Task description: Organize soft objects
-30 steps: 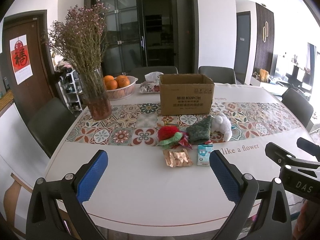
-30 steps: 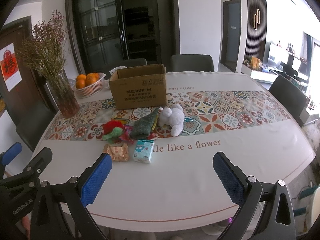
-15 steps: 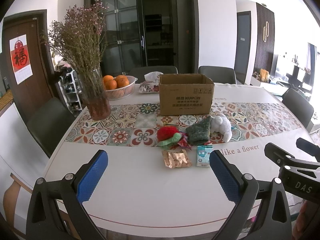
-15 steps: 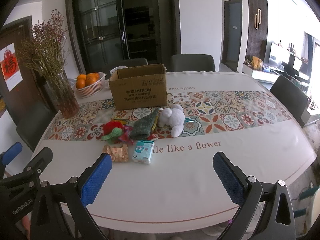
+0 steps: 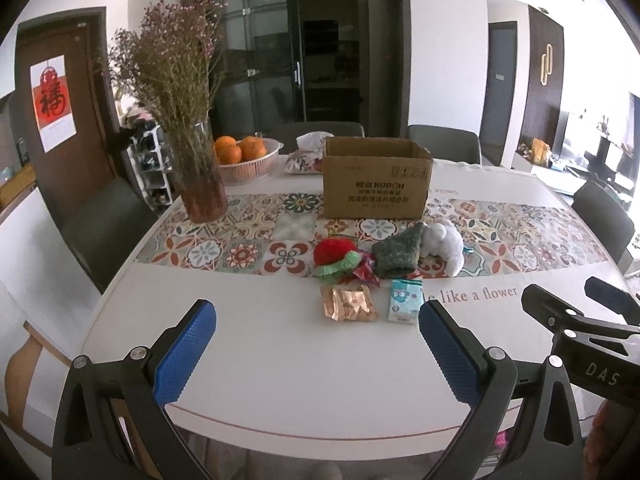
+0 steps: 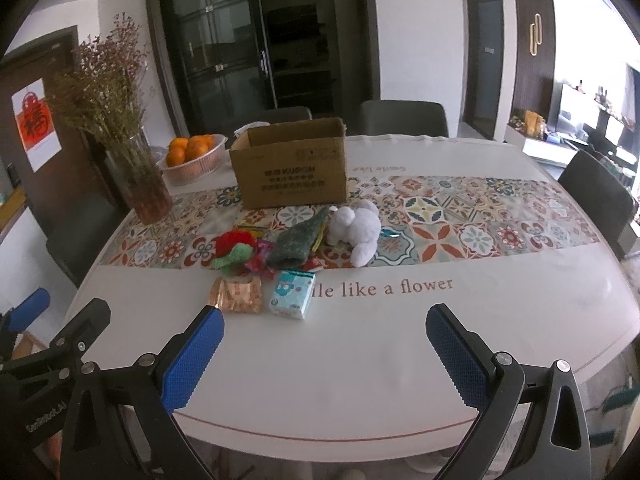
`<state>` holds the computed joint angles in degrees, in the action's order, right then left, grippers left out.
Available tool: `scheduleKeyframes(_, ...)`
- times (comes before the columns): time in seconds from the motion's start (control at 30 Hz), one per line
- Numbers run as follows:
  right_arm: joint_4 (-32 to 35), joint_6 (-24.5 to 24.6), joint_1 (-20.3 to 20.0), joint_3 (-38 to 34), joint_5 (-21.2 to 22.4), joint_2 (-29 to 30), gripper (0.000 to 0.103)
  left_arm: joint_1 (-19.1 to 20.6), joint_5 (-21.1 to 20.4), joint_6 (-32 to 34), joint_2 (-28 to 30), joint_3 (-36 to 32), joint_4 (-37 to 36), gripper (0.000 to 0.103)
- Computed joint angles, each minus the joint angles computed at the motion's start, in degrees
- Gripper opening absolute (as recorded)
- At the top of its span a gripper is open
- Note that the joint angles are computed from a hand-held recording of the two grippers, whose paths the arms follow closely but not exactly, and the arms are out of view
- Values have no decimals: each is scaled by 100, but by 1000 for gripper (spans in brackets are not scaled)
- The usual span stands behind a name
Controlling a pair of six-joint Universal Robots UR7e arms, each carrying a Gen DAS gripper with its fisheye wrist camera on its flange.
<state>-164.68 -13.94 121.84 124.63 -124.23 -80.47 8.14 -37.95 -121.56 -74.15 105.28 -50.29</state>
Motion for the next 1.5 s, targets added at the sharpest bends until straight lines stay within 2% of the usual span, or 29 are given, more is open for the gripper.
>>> scheduleKeyframes(0.3, 444, -117, -221, -28, 319, -158, 103, -39, -284, -269, 186, -43, -90, 103)
scheduleKeyframes(0.6, 420, 95, -193, -233, 157, 241, 103, 229, -129, 313, -121, 195, -585, 103)
scheduleKeyframes(0.73, 522, 421, -185, -486, -5, 639, 103, 500, 22, 853, -390, 354, -944, 103)
scheduleKeyframes(1.07, 791, 1277, -122, -1068, -388, 1597, 102, 1313, 387, 2927, -1153, 885, -2524, 103)
scheduleKeyframes(1.33, 1234, 1482, -204, -1387, -449, 2099, 102, 1946, 168, 4144, -1370, 1123, -3723, 103)
scheduleKeyframes(1.5, 1562, 1477, -412, -1594, -298, 2325, 101, 2340, -196, 4743, -1263, 1189, -4532, 103)
